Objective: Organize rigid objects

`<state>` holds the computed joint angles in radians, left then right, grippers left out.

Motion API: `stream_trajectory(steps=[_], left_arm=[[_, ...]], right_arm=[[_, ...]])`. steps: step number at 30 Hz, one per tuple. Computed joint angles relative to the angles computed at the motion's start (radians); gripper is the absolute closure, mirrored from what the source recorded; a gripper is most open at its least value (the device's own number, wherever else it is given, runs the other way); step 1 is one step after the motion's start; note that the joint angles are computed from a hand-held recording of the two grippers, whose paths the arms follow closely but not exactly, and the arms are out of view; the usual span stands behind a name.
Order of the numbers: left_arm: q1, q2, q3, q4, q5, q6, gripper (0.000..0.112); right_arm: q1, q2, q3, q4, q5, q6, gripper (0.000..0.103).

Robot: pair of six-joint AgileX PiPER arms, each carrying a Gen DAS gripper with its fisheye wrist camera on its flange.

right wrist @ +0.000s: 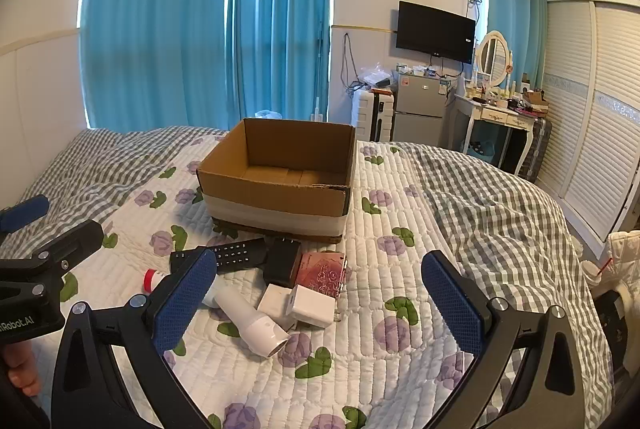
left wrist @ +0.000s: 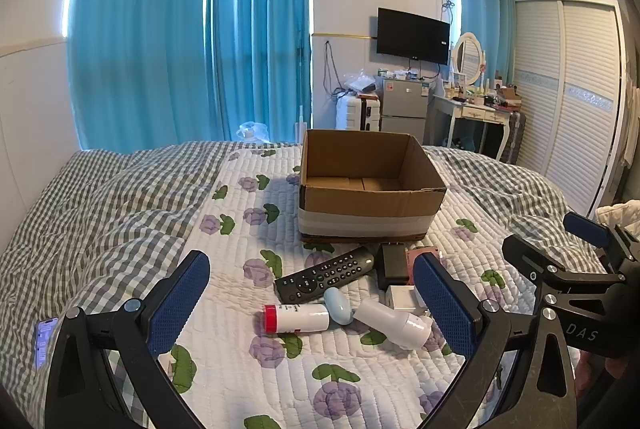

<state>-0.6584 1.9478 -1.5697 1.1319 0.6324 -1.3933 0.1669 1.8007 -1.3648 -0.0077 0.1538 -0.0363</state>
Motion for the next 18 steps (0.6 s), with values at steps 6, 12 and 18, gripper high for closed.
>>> stream_trajectory(steps=[6, 12, 18], left_arm=[[-0.001, -0.001, 0.002, -0.002, 0.008, 0.003, 0.009], [-0.005, 0.003, -0.003, -0.007, 0.015, 0.008, 0.009], [-0.006, 0.005, -0.002, -0.004, 0.015, 0.003, 0.009]], right_arm=[[-0.004, 0.003, -0.003, 0.017, 0.007, -0.013, 0.0], [-0.007, 0.007, -0.003, 0.036, 0.009, -0.031, 0.0], [-0.002, 0.011, -0.003, 0.016, 0.009, -0.012, 0.0]])
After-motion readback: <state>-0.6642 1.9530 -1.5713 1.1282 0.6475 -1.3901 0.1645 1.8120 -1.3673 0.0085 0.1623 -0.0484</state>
